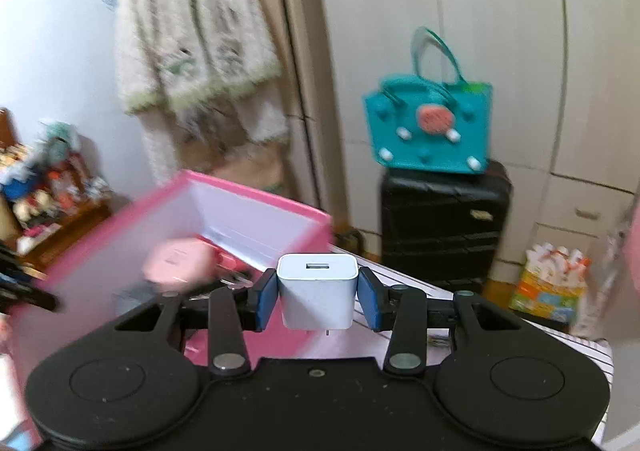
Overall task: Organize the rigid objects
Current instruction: 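Carry the white charger into the box and release it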
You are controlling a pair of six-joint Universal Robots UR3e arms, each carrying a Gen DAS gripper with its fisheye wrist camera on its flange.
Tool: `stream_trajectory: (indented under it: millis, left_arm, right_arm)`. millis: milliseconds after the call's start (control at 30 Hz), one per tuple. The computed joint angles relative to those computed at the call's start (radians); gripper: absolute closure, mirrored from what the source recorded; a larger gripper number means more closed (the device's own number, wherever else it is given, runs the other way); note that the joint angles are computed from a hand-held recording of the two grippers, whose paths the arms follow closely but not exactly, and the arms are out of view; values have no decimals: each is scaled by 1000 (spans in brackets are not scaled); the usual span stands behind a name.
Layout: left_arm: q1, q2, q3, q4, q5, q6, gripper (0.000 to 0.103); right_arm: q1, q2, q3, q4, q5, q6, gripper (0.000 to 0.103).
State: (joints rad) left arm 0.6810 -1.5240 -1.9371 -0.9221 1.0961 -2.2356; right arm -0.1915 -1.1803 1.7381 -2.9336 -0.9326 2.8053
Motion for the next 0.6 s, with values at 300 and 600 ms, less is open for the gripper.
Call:
stream_trajectory:
  millis: [300, 600]
  left_arm:
    - [20, 1, -6, -13, -30, 28, 95]
    - [31, 0, -11, -15, -45, 49, 95]
  right_arm:
    - [72, -148, -23, 342, 158, -117, 55]
    - [232, -23, -230, 694, 74, -147, 55]
